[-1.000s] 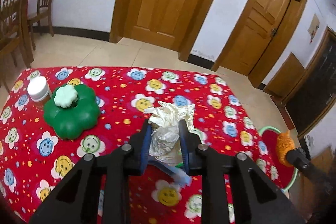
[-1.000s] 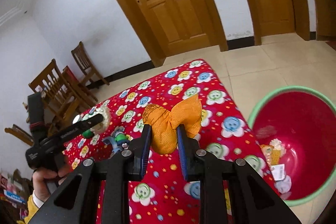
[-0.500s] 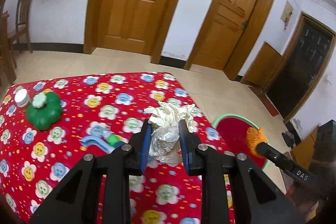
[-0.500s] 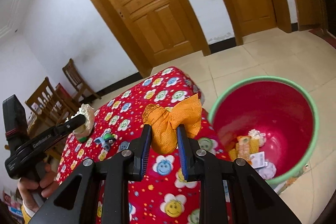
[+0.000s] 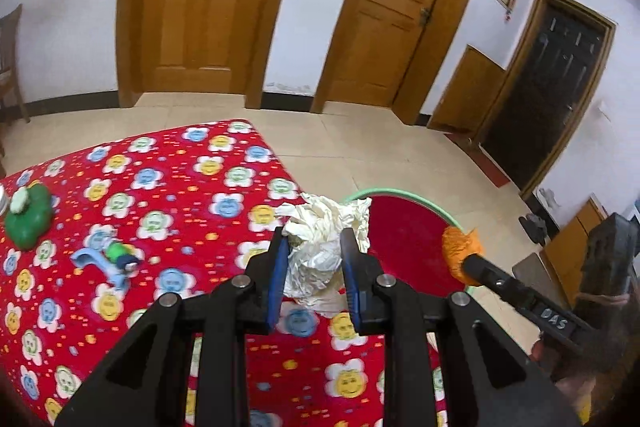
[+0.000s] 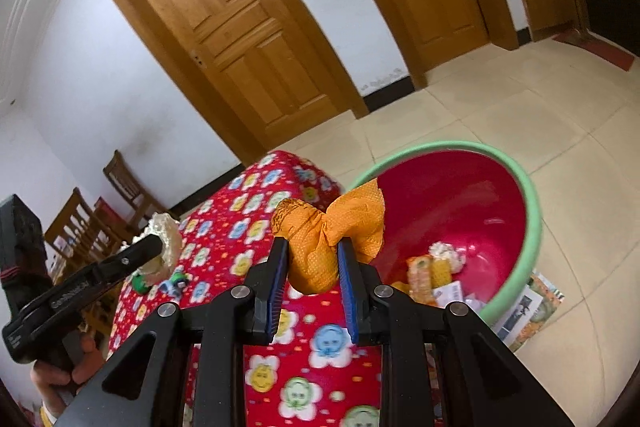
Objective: Collect trash
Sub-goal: 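Carry the crumpled paper and orange cloth toward the red bucket with both grippers, then open the right gripper to drop the orange cloth while the left opens to drop the paper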
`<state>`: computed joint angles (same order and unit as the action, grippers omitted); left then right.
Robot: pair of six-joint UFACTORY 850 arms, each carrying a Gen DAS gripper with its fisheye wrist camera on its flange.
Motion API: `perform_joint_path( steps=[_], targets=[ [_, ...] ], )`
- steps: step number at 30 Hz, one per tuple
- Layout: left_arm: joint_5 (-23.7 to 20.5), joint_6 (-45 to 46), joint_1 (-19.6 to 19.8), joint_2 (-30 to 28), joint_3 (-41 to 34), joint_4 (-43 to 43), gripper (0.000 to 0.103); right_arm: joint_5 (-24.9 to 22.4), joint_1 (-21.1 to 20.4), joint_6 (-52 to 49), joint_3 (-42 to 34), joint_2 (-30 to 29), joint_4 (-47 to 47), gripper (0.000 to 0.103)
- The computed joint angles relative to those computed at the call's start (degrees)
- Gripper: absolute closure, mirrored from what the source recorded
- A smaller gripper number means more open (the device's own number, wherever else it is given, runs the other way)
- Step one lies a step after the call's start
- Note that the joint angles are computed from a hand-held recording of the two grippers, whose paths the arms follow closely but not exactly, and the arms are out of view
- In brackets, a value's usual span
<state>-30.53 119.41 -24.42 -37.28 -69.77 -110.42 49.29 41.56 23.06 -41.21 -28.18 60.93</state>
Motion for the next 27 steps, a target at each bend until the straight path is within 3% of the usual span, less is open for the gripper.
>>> perform_joint_path(
  steps=[13, 27],
  targets=[
    [3.5, 1.9, -6.4, -2.0, -1.1, 1.0, 0.078, -1.5, -2.8, 10.0, 4.0, -1.9, -3.7, 0.074],
    [6.6, -3.1, -8.9, -5.9, -4.8, 5.8, 0.078, -0.4, -4.9, 16.3, 5.9, -3.5, -8.3, 0.069]
  ],
)
